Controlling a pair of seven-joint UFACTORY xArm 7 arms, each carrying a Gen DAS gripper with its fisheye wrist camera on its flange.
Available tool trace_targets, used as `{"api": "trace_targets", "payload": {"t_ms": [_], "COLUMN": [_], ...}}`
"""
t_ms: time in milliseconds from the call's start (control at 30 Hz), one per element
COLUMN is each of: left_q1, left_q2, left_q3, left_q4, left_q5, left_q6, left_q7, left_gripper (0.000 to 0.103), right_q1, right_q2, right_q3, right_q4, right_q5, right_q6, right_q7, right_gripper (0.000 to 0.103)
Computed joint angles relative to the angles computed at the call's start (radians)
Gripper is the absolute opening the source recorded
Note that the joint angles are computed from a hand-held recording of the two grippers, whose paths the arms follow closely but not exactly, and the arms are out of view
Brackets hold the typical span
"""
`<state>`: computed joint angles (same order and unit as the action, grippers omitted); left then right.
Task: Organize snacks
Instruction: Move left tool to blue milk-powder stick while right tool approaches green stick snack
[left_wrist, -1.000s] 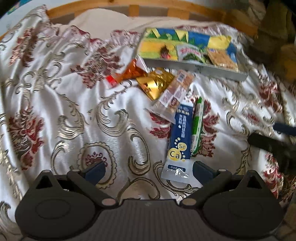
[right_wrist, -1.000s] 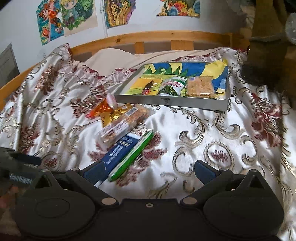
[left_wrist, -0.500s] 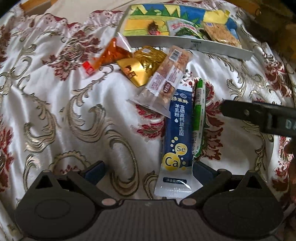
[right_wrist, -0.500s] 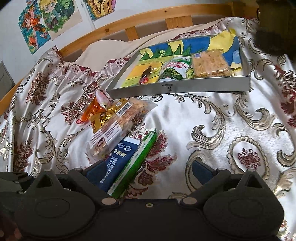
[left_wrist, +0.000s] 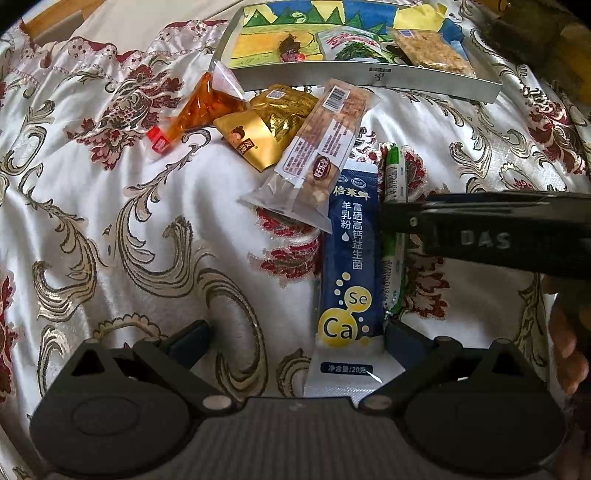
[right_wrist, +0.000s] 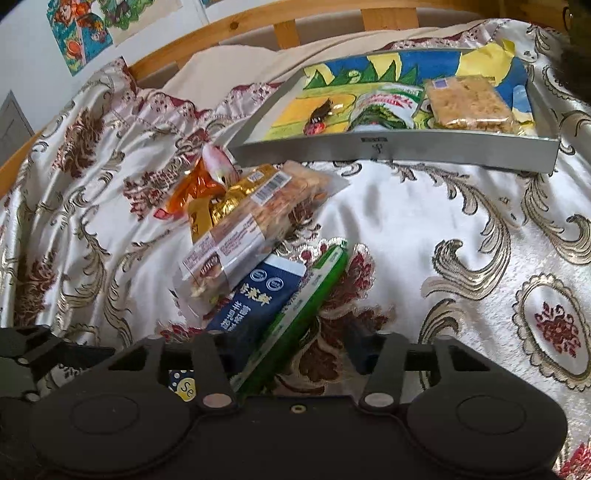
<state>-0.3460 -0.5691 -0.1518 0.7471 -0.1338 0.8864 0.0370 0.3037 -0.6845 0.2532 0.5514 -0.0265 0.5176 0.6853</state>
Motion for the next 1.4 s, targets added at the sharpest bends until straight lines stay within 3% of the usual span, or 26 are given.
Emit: {"api": "trace_targets", "payload": {"t_ms": [233,467,533,767,1067,1400], "left_q1": [-0.005,-0.021,-0.022,-0.013,-0.029,-0.044], "left_q2": [-0.022,-0.031,-0.032,-0.046,-0.047,-0.049], "left_q3": [-0.008,-0.011,-0.010,-0.014,0.007,0.009], "left_q4": [-0.016,-0.025,-0.026,-0.040,-0.053,-0.076], "left_q5": [0.022,0.034,0.032,0.040,0.010,-0.011], "left_q6": [-0.034,-0.051,-0.053,-0.079,-0.111,-0.177], "left_q7": [0.026,0.058,0.061,0.054,0.071,0.084], "left_gripper": [0.102,0.099,0.098,0.094,0.087,0.080], "right_q1": [0.016,0.043,0.056,0.049,0.023,-0.009], "right_q2": [0.012,0.014,0.011,-0.027,-0.091,-0.091], "right_q3": [-0.008,-0.043,-0.054,-0.069,-0.071,-0.065], "right_q4": [-0.002,-0.017,-0.020,-0.008,0.022,-0.006], "right_q5": [0.015,0.071,0.089,0.140,0.114,0.138], "right_q6": [-0.013,-0.032,-0.037,0.023,0.170,0.130], "right_q7": [0.007,-0.002,-0.012,0.017,-0.018,0.012], "right_gripper": [0.043,0.042,0.031,0.029,0.029,0.029]}}
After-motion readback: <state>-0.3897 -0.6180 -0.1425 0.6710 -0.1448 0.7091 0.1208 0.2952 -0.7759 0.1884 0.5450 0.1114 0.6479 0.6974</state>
